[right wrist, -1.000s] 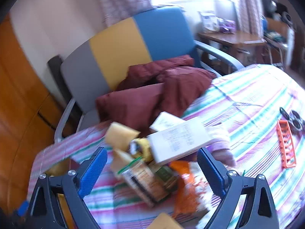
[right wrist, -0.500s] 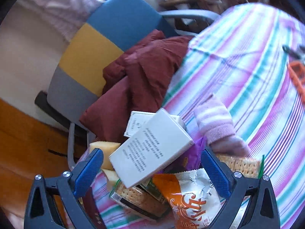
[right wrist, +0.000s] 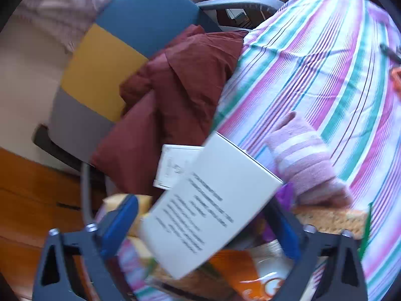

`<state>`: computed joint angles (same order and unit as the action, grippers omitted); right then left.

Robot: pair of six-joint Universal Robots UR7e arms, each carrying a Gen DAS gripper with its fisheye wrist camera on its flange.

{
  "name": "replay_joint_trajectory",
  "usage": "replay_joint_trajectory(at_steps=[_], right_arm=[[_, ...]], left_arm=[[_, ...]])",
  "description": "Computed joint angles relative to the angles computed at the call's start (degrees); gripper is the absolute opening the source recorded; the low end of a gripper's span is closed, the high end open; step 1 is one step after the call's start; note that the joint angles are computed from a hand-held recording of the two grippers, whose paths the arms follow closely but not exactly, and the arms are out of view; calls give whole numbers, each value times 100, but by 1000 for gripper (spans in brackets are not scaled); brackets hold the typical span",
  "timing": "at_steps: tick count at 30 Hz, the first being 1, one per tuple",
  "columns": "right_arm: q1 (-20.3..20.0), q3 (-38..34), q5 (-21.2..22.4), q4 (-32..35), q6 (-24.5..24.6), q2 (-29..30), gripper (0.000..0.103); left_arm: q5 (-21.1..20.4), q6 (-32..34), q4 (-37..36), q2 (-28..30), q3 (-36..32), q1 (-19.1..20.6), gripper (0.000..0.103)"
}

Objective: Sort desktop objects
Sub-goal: 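Grasp the cracker packet with the left tool while the right tool grasps the white printed box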

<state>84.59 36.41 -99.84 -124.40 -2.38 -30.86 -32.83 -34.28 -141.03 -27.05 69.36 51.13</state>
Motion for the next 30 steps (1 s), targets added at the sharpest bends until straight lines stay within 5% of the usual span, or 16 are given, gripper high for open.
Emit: replay_joint_trajectory(at_steps=[4,8,15,30], right_arm=[[89,115,-90,-43,-520,-106,59],[159,172,-208,38,-916,-157,54],[263,405,-269,-134,-1494,-274,53],[356,553,-223,-299,-1968,-312,53]], left_arm=[[-517,434,-381,162,-233,127,43],[-1087,746,-548,406,-619,262,39],[-1713,1311,-531,981,-1504,369,40],[-2735,1120,-69,1701,-2710,678,34]])
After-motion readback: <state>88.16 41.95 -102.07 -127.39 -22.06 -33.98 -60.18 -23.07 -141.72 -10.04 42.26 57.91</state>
